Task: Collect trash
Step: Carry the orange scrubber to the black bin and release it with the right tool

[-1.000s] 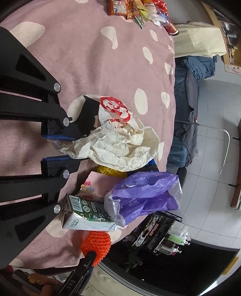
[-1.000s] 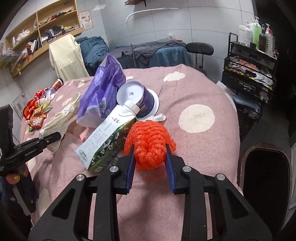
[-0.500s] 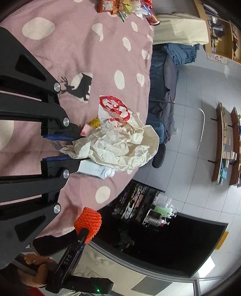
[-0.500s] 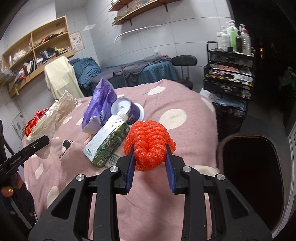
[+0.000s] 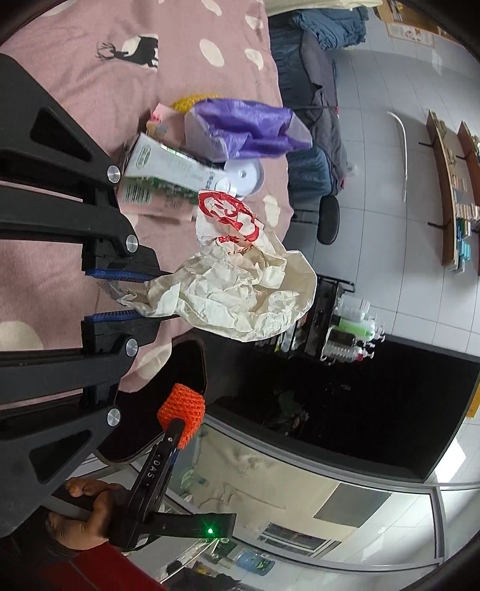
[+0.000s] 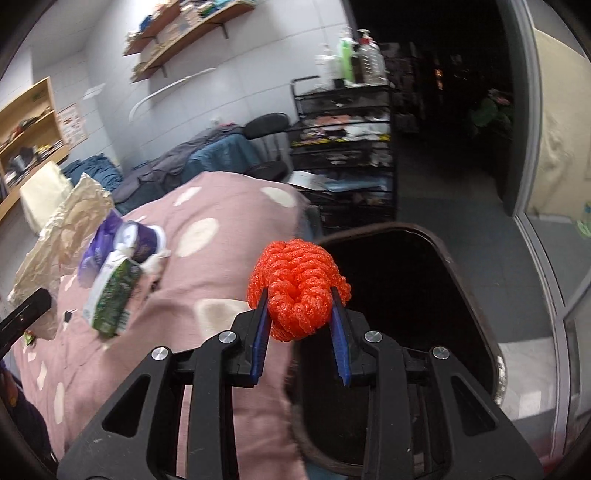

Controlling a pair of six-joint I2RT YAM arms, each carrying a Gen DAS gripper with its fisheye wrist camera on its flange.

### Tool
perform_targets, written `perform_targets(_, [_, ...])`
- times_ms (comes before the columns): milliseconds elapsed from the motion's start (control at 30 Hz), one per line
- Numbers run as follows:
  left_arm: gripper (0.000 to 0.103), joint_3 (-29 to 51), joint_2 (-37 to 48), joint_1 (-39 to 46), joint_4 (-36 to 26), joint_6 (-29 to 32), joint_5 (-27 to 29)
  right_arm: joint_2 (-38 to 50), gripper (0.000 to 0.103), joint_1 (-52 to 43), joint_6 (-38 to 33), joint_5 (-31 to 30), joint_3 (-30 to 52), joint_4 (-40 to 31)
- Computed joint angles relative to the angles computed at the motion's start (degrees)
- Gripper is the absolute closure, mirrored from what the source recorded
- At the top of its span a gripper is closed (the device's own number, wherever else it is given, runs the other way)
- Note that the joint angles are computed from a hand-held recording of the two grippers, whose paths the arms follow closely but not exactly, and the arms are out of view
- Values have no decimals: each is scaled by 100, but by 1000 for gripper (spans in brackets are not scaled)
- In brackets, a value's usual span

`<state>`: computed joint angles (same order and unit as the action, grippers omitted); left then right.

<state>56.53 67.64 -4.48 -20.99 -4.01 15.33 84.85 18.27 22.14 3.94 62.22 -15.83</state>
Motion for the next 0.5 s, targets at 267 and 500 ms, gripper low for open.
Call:
perform_targets(267, [90,304,668,-607,62,74,-81,397,72,-637,75,-69,-253,-87])
perform_targets(500, [90,405,986,-907,15,111,-150,743,32,-814,220,-181,-471,77])
